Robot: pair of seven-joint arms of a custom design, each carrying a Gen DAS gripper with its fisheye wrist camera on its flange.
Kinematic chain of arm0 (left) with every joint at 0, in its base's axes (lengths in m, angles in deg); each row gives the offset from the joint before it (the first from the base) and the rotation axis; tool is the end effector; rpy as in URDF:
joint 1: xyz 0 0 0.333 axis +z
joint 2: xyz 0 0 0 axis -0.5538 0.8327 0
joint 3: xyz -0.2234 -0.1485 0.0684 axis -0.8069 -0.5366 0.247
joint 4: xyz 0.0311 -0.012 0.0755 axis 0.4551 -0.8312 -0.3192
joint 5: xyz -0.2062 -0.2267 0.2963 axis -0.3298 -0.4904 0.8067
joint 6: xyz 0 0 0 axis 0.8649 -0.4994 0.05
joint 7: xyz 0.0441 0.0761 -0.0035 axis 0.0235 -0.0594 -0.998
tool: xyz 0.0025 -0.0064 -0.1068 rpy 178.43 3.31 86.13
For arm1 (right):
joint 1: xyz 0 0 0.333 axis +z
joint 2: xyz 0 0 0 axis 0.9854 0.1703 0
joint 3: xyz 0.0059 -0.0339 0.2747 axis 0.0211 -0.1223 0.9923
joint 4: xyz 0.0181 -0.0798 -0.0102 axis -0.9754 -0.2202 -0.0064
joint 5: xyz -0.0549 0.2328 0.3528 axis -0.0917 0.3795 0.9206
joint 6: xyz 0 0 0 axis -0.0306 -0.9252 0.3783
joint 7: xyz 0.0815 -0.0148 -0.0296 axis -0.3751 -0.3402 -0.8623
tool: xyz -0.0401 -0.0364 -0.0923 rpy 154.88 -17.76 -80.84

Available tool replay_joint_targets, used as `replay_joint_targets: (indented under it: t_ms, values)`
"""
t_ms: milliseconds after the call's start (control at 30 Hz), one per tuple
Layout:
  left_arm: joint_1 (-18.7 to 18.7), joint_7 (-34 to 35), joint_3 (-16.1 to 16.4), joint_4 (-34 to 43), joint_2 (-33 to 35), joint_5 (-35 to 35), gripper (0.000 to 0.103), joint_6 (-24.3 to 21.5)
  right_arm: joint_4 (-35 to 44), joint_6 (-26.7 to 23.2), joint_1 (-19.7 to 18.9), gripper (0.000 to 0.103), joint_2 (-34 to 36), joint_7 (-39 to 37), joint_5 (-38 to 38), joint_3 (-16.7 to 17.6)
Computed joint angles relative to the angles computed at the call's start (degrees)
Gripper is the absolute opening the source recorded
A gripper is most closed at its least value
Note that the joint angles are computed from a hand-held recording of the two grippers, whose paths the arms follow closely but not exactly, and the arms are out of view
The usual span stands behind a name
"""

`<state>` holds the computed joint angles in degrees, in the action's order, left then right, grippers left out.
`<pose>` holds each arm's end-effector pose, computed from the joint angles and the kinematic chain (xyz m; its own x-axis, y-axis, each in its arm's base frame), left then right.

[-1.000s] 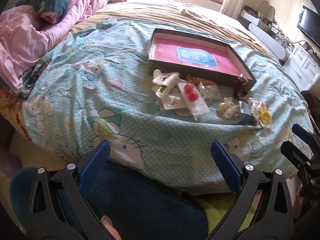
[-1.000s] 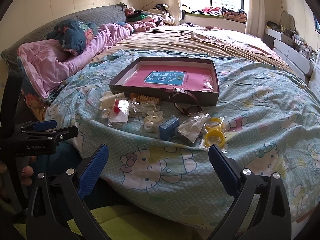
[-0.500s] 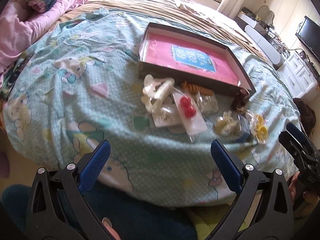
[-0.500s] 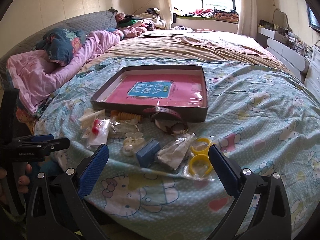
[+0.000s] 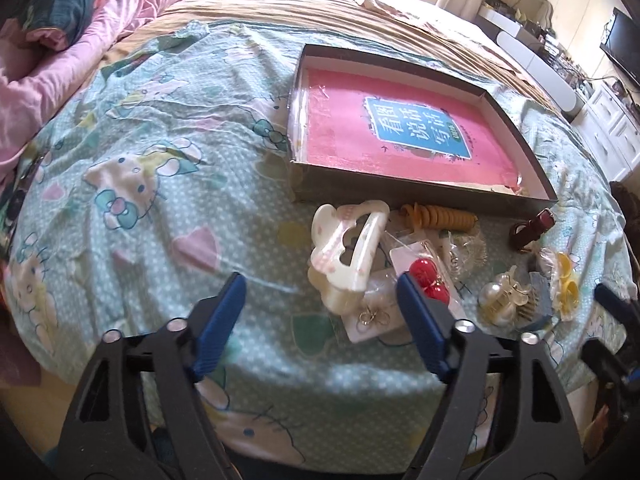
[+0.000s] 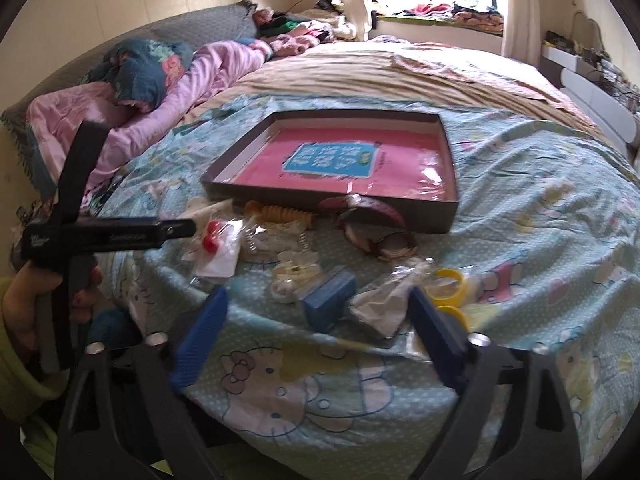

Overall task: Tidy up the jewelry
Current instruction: 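Grasp the white claw clip with the left tool while the right grasps the blue box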

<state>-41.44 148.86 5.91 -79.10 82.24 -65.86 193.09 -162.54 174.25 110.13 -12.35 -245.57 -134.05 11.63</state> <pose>0.5791 -0.2054 0.3407 -0.5334 -0.8331 0.1465 -0.7665 0.4027 -0.5003 0.3866 0.3979 0.3504 -0.1761 -0.9703 -0.1658 -0.7101 0.2419 -0.6612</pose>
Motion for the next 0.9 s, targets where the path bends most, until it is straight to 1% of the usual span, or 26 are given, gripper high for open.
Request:
replay_joint_targets:
  t_ms: [33,67,133,233,267,333,467,600,633,733,767,800,833,867,900]
  values:
    - [-0.01,-0.27,0.07,0.52,0.54,0.31,0.060,-0.37,0.23,1.48,-0.17,0.069,0.77,-0.27,0.72,-0.35]
    - [0.02,-0.33,0.03,0.90,0.94,0.40,0.056,-0.52,0.38,2.24,-0.20,0.066,1.33,-0.27,1.13,-0.52]
    - [0.04,-0.37,-0.09,1.18,1.45,0.87,0.054,-0.38,1.37,3.26,-0.18,0.054,2.98,-1.68,2.56,-1.05]
    - [0.28,0.17,-0.42,1.64,2.12,0.76,0.051,-0.74,2.25,3.44,0.17,0.050,4.54,-3.06,3.67,-1.81]
    - [0.34,0.22,-0.47,1.88,2.42,0.84,0.050,-0.79,2.78,2.75,0.37,0.049,5.16,-3.67,4.30,-1.97]
    - [0.42,0.07,-0.58,2.27,2.94,1.11,0.050,-0.76,3.12,2.89,0.57,0.043,5.87,-4.27,5.06,-2.54]
    - [0.93,0.89,-1.03,3.17,3.77,0.19,0.050,-1.09,4.90,1.40,1.24,0.040,7.78,-5.41,5.64,-3.31]
    - [1.27,1.54,-1.35,4.21,4.60,-0.46,0.050,-1.55,6.20,0.00,1.93,0.040,9.17,-5.51,5.94,-4.08]
    - [1.39,1.82,-1.45,4.48,4.84,-0.69,0.050,-1.71,6.25,0.04,2.01,0.042,9.26,-5.69,6.25,-4.30]
    - [1.58,2.46,-1.68,4.91,5.30,-0.99,0.049,-1.89,7.46,-0.70,2.42,0.043,10.36,-5.82,6.34,-4.77]
    - [1.78,3.09,-1.87,5.07,5.43,-1.55,0.045,-2.12,7.73,-0.91,2.58,0.043,10.65,-6.05,6.14,-4.93]
    - [1.90,3.53,-2.01,5.23,5.51,-1.99,0.039,-2.39,7.88,-1.04,2.71,0.043,10.81,-6.04,5.88,-5.11]
    - [2.09,4.26,-2.21,5.32,5.56,-2.70,0.036,-2.63,7.81,-0.99,2.88,0.040,10.81,-5.34,5.07,-5.30]
    - [2.20,5.06,-2.39,5.33,5.55,-3.34,0.031,-2.72,7.25,-0.85,3.03,0.036,10.41,-3.96,3.75,-5.52]
    - [2.00,5.30,-2.34,5.07,5.42,-3.08,0.031,-2.15,6.74,-0.21,2.99,0.034,10.04,-2.93,2.81,-5.65]
